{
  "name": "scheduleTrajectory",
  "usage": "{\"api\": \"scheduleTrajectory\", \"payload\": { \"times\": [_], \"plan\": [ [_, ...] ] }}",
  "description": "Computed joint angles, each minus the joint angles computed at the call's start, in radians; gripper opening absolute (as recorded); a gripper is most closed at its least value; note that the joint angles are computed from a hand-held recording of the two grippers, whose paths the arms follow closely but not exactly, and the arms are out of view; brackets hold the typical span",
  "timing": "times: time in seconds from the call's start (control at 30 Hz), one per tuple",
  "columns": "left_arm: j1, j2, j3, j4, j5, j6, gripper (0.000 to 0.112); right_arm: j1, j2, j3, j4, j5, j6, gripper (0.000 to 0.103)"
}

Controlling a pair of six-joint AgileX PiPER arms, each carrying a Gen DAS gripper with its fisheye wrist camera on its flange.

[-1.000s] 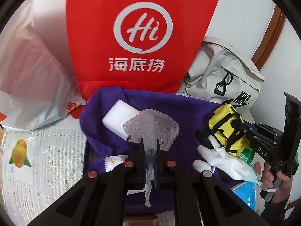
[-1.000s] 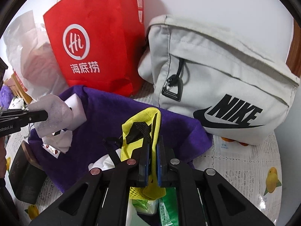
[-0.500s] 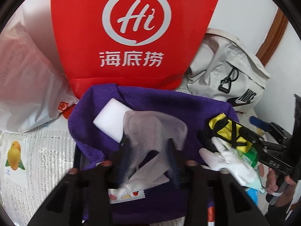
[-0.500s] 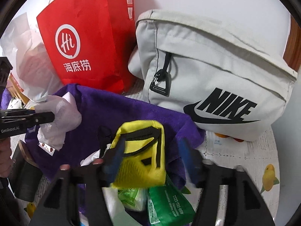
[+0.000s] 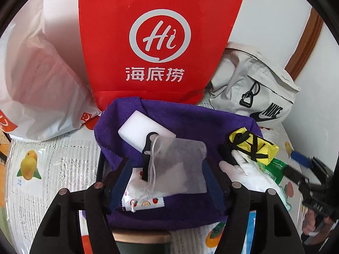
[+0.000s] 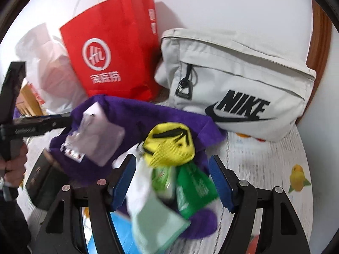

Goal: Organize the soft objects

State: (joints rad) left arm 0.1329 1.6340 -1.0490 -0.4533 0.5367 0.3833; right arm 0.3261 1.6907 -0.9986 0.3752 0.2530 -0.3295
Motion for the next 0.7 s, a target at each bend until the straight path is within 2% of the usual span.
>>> {"api": "scheduleTrajectory", "payload": {
  "times": [0.07, 0.1, 0.2, 0.27, 0.4, 0.5, 0.57, 0.63, 0.7],
  "plan": [
    [0.003, -0.015, 0.015, -0.016, 0.002, 0.016, 0.066, 0.000, -0.009, 0.023, 0.132, 0.032, -0.137, 0.049],
    [0.002, -0.019, 0.019, -0.019, 0.002, 0.018, 0.066, 0.006, -0.003, 0.028, 0.140, 0.044, -0.148, 0.039],
    [-0.002, -0.026, 0.027, -0.018, 0.002, 0.019, 0.066, 0.037, 0.039, 0.022, 0.102, 0.050, -0.123, 0.022],
    [0.000, -0.024, 0.026, -0.022, 0.008, 0.025, 0.066, 0.051, 0.072, 0.011, 0.123, 0.056, -0.158, 0.006],
    [0.003, -0.016, 0.024, -0.011, 0.003, 0.017, 0.066, 0.071, 0.090, 0.008, 0.125, -0.008, -0.167, 0.003],
    [0.018, -0.008, 0.018, -0.031, 0.009, 0.033, 0.066, 0.075, 0.109, -0.034, 0.052, -0.021, -0.091, 0.003],
    [0.025, -0.005, 0.015, -0.044, 0.011, 0.047, 0.066, 0.071, 0.129, -0.076, 0.027, -0.002, -0.066, 0.003],
    [0.027, -0.004, 0.013, -0.045, 0.014, 0.049, 0.066, 0.062, 0.144, -0.124, -0.032, 0.067, -0.003, 0.003],
    [0.030, -0.004, 0.015, -0.064, 0.014, 0.068, 0.066, 0.038, 0.125, -0.110, 0.063, 0.079, -0.072, 0.005]
  ]
}}
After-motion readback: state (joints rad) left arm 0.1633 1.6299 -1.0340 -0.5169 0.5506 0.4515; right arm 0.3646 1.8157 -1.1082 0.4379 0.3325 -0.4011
